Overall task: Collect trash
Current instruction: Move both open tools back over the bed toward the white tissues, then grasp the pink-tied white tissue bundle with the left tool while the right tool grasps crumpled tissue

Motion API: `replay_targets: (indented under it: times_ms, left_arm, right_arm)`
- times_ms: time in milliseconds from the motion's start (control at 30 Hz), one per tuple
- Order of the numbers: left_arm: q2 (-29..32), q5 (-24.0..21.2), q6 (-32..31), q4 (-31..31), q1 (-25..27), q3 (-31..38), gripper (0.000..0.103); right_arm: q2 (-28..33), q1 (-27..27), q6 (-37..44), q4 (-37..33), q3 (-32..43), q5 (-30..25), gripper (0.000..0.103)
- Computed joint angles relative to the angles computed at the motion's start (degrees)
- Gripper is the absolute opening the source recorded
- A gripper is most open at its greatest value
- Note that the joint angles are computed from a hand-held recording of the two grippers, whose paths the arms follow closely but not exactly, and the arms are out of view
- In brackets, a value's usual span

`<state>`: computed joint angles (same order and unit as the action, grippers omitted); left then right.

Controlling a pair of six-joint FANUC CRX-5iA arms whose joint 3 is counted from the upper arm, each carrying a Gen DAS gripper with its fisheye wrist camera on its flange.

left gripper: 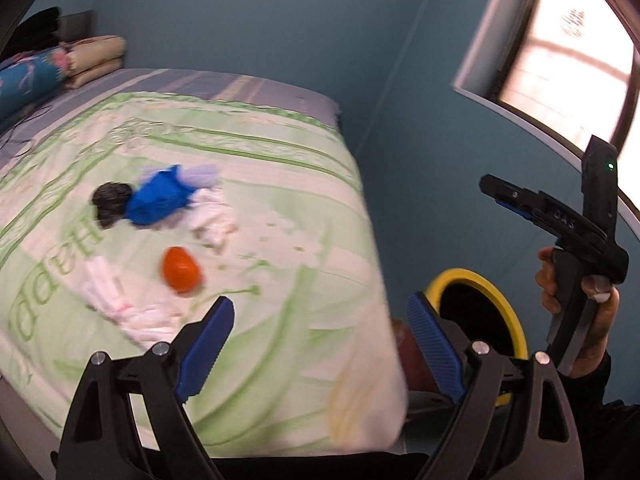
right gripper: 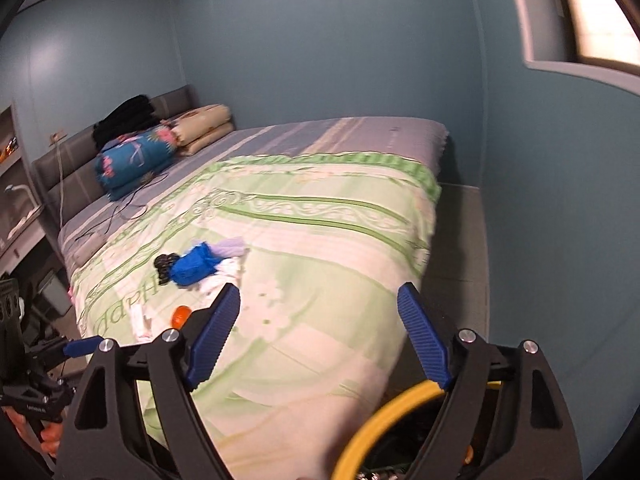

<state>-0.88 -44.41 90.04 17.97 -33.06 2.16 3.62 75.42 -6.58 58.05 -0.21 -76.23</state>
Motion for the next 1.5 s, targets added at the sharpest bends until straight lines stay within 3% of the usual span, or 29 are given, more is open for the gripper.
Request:
replay_targets:
  times_ms: [467, 633, 1067, 1500]
  left_arm:
    - [-4.01, 0.52, 4.64, -3.36, 10.67, -5.98, 0.091]
    - [-3.43, 0.28, 5.50, -2.20, 13.77, -7.94, 0.091]
    - [0.88, 1.27, 6.28, 0.88, 17.60, -9.54, 0.091]
    - [6.21, 0.88, 7.73, -3.01, 15.37, -3.89, 0.091]
  right_arm:
    - [15.70, -8.10, 19.58, -8.31, 17.61, 14.09, 0.084]
    - [21.21, -10.04, 26.10, -12.70, 24.03, 15.93, 0.085]
    - [34.88, -13.89, 39.40, -21.96, 41.04, 12.97, 0.086]
    - [48.71, -16.00, 48.49, -24.60, 61.62, 1.53, 0.086]
